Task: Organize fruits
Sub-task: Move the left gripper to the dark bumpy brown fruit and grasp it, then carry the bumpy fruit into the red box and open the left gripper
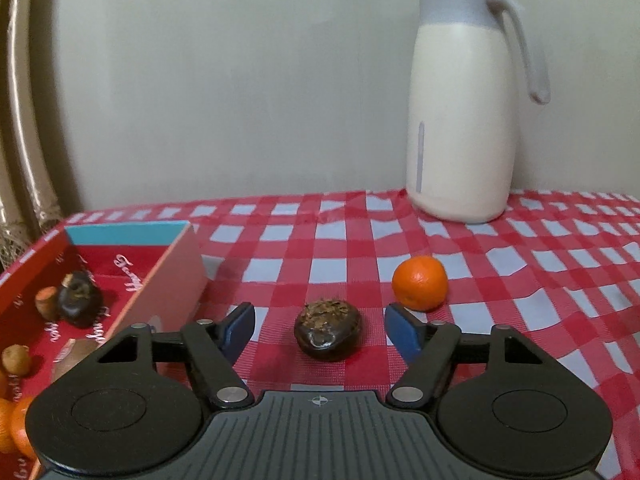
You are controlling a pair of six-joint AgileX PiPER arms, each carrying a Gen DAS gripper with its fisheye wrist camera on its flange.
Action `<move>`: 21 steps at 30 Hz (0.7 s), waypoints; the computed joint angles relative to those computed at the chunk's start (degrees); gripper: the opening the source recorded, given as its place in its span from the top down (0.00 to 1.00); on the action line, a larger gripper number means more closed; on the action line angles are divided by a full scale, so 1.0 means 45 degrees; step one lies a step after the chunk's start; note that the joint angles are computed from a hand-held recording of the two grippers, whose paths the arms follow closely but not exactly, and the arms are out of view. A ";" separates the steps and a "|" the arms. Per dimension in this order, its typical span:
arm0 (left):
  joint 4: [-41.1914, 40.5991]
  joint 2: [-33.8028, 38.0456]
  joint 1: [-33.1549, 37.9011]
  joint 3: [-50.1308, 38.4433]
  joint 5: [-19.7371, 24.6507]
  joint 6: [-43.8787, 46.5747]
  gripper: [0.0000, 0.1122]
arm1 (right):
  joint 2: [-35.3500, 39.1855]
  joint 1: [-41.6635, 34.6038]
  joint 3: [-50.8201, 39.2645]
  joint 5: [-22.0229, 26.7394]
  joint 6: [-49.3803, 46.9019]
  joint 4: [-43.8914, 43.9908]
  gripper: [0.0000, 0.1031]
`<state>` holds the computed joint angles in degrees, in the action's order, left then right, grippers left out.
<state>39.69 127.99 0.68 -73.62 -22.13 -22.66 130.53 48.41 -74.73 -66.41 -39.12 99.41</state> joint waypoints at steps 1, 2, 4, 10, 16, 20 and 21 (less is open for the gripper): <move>0.0219 0.0131 -0.0058 -0.0218 0.0174 -0.0264 0.37 | 0.0012 -0.0042 0.0003 0.0044 0.0049 -0.0046 0.18; 0.0484 0.0233 -0.0107 -0.0387 0.0324 -0.0524 0.37 | 0.0016 -0.0078 0.0019 0.0079 0.0078 -0.0084 0.18; 0.0889 0.0437 -0.0216 -0.0721 0.0614 -0.0956 0.42 | 0.0038 -0.0147 0.0078 0.0155 0.0153 -0.0161 0.18; 0.2224 0.0662 -0.0395 -0.1221 0.1270 -0.2371 0.63 | 0.0000 -0.0272 0.0231 0.0243 0.0372 -0.0365 0.18; 0.1648 0.0252 -0.0251 -0.0502 0.0686 -0.1422 0.63 | 0.0004 -0.0233 0.0112 0.0294 0.0378 -0.0486 0.18; 0.1118 -0.0621 0.0175 0.0748 -0.0209 -0.0476 0.63 | 0.0047 -0.0017 -0.0177 0.0254 0.0220 -0.0529 0.18; 0.1096 -0.0809 0.0291 0.0963 -0.0358 -0.0385 0.63 | 0.0104 0.0049 -0.0335 0.0206 0.0096 -0.0525 0.18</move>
<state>44.62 124.35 1.99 -69.28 -23.74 -24.40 130.99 48.63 -76.24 -65.48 -38.69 97.04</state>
